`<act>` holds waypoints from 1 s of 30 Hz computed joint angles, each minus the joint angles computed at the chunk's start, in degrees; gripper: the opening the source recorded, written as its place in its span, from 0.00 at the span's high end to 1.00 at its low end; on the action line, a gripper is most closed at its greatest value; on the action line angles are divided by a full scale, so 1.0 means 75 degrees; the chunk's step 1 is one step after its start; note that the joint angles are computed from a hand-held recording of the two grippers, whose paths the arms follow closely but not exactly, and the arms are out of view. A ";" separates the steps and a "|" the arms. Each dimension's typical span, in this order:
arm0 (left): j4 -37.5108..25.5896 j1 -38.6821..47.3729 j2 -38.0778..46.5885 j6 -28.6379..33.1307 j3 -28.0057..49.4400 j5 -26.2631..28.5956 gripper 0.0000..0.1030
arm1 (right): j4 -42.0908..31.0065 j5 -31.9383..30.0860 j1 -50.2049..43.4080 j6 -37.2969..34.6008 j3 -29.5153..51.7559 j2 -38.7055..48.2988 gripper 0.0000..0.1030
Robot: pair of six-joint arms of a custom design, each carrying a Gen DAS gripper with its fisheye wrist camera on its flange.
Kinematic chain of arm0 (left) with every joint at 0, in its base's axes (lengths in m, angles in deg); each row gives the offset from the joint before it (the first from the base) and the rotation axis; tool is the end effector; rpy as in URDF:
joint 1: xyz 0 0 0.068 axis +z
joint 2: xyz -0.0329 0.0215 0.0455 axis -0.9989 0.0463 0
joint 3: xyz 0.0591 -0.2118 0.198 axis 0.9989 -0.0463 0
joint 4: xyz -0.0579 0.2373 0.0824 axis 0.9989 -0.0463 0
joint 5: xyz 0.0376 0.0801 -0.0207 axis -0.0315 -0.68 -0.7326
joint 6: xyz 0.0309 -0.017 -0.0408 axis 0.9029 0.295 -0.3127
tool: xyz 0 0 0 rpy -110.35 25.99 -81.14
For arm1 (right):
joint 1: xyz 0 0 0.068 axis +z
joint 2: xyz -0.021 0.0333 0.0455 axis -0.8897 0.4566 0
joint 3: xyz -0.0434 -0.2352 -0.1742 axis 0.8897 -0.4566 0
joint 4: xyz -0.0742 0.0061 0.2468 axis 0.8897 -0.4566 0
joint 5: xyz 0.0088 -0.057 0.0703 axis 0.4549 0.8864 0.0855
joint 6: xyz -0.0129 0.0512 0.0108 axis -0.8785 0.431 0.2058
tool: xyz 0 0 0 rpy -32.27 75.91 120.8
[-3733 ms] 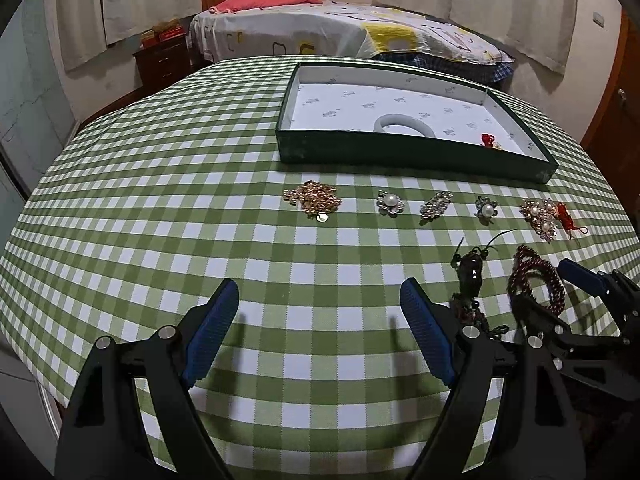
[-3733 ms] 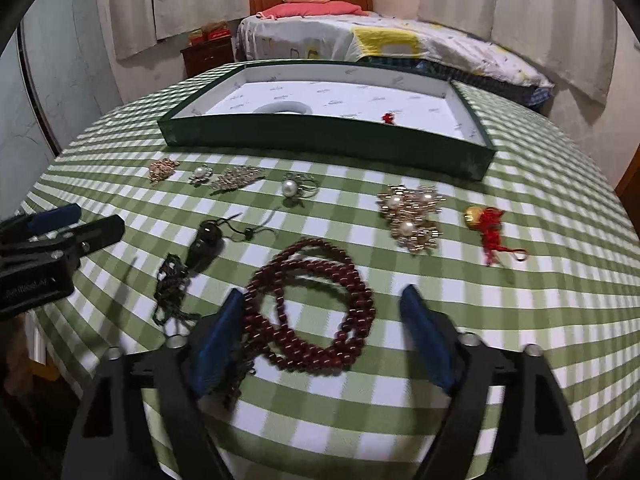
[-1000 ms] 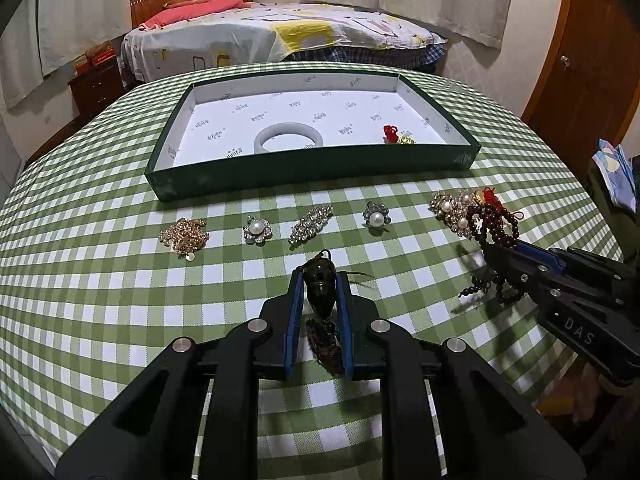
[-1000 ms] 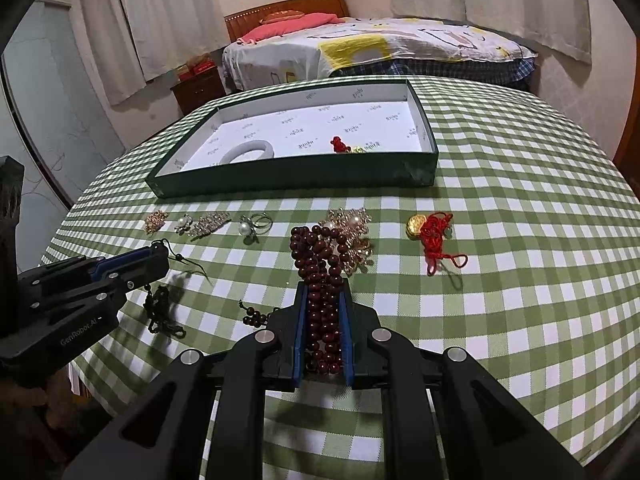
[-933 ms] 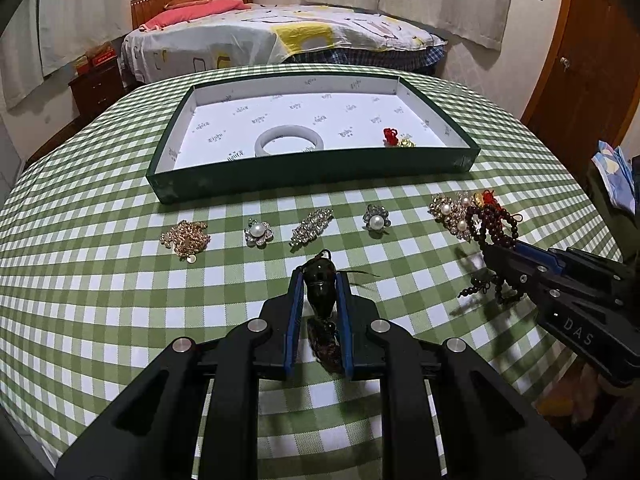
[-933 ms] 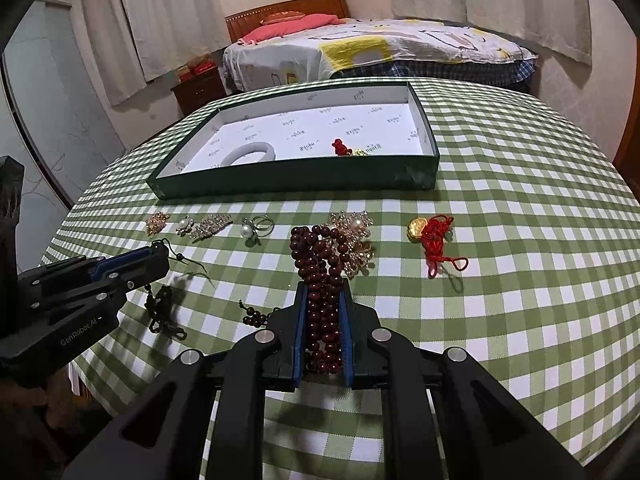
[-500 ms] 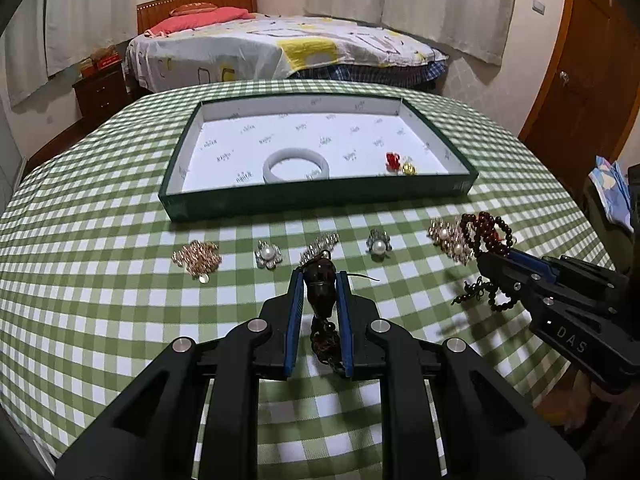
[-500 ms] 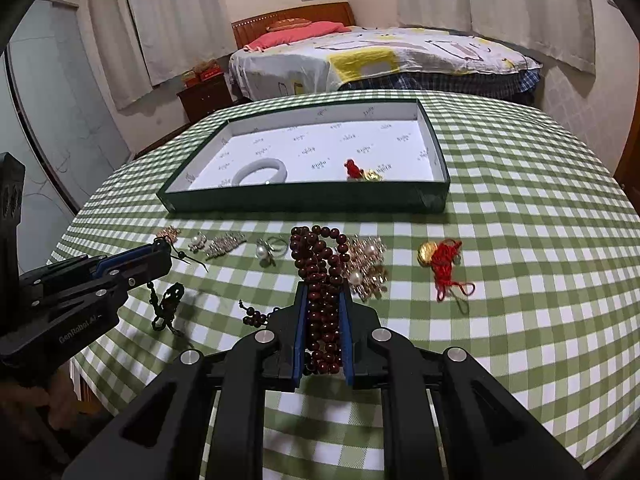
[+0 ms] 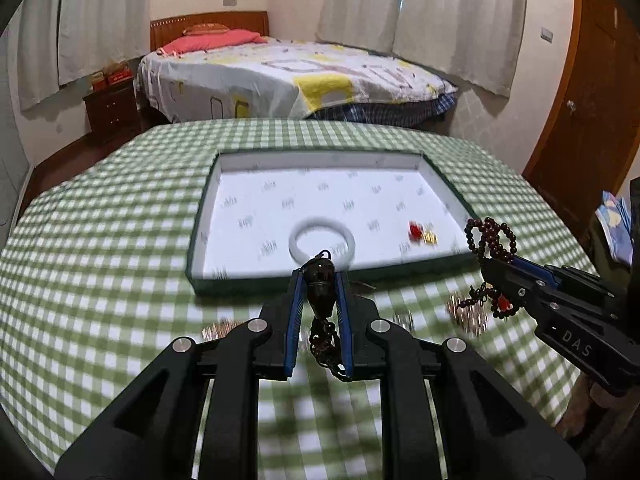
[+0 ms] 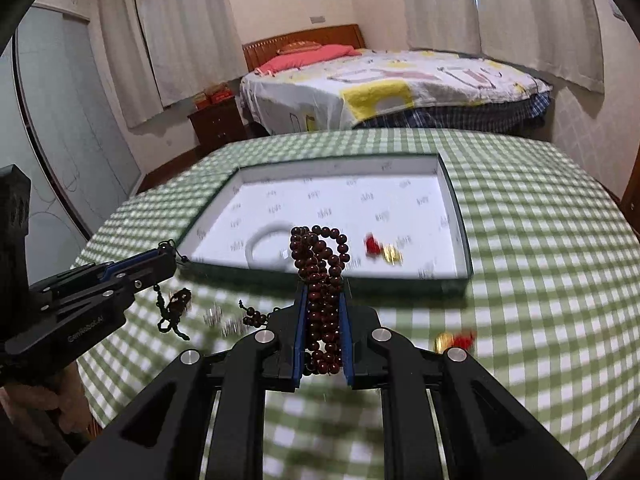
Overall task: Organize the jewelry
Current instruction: 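Carry the pendant into the tray and open the left tool while the right tool lowers the bracelet there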
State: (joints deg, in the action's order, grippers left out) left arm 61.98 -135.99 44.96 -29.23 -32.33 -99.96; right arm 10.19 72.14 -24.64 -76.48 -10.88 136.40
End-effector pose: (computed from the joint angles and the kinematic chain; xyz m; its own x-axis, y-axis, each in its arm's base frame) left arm 0.1470 -0.1343 0.1037 -0.6492 -0.2140 -0.7299 -0.2073 0.9731 -0.1009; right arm 0.2368 0.1911 0.1319 -0.6459 -0.2689 -0.7145 -0.5632 0.7996 0.2083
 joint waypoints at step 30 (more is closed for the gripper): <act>0.3310 0.4243 0.3564 0.3005 0.1008 0.2600 0.84 | -0.1056 0.0022 0.0041 0.0192 0.3661 0.3489 0.85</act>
